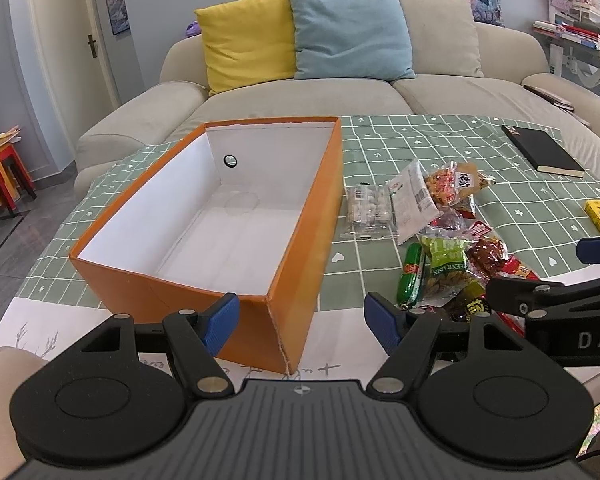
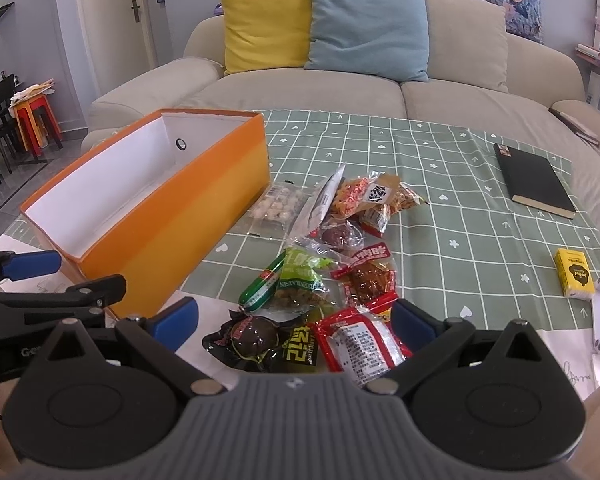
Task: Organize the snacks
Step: 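Grasp the dark candy packet with the left tool while the right tool grasps the red snack bag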
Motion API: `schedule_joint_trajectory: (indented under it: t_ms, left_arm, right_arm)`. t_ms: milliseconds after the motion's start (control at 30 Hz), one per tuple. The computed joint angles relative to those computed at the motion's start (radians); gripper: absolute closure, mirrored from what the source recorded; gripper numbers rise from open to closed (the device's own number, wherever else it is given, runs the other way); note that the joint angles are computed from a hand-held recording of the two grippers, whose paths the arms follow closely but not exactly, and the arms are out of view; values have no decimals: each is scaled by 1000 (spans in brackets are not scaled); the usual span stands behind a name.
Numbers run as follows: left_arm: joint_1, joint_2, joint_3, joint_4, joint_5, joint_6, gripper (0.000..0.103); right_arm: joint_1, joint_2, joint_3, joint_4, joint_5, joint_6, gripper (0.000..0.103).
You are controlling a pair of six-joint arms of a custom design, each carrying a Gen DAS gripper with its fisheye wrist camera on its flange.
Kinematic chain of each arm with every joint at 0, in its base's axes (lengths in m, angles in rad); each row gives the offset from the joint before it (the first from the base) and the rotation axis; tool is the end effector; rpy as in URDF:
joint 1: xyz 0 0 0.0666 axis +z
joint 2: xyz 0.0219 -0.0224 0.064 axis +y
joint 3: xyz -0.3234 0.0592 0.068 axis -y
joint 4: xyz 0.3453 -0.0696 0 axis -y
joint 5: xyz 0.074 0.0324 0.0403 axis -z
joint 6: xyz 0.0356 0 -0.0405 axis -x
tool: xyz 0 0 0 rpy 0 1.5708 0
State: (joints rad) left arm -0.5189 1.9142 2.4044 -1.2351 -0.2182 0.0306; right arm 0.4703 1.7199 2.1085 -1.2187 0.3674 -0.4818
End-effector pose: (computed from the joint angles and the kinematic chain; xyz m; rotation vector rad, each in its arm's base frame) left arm 0.5066 -0.2809 0.5009 0.4472 2.2502 -0.0308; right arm 0.4775 0.2279 0.4919 0.1811 2.3237 0.0297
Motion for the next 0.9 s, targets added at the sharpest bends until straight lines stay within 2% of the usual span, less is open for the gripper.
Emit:
schedule_joint_trajectory:
  t_ms: [133,200,233,300,333,367,433,500,567,767,900]
  left_arm:
    - [1,5,1,-5,49,-16,24]
    - [-9,-4,-21,17,34,-34,26]
    - [-14,-6,-30,28,28,-44,28]
    - [-17,-7,-38,45,49,-69,37]
    - [-15,-5,-33,41,76,-73,48]
    - [-12,4,-16,24,114,-71,55]
    - [-14,0,-21,28,162,-78,56]
    - [-24,2,-24,34,175,-114,56]
    - [-32,39,30,-5,197,-131,56]
    - [-42,181,219,-114,252,-119,54]
    - [-36,331,453,-245,261,-83,47]
  right_arm:
    - [-10,14,12,-34,-2,-2,6]
    - [-22,20,11,-51,-7,-10,17]
    - [-29,22,8,-60,-9,-16,18]
    - [-44,23,-3,-70,-19,-33,21]
    - [-54,18,-16,-69,-31,-41,23]
    - [-61,20,-18,-75,-40,-46,30]
    - [-72,23,-22,-88,-56,-54,34]
    - [-82,20,-38,-85,-73,-54,34]
    - [-89,21,-51,-83,-82,-52,34]
    - [-108,43,-46,-91,-114,-41,34]
    - [-113,60,-37,-98,-109,-24,34]
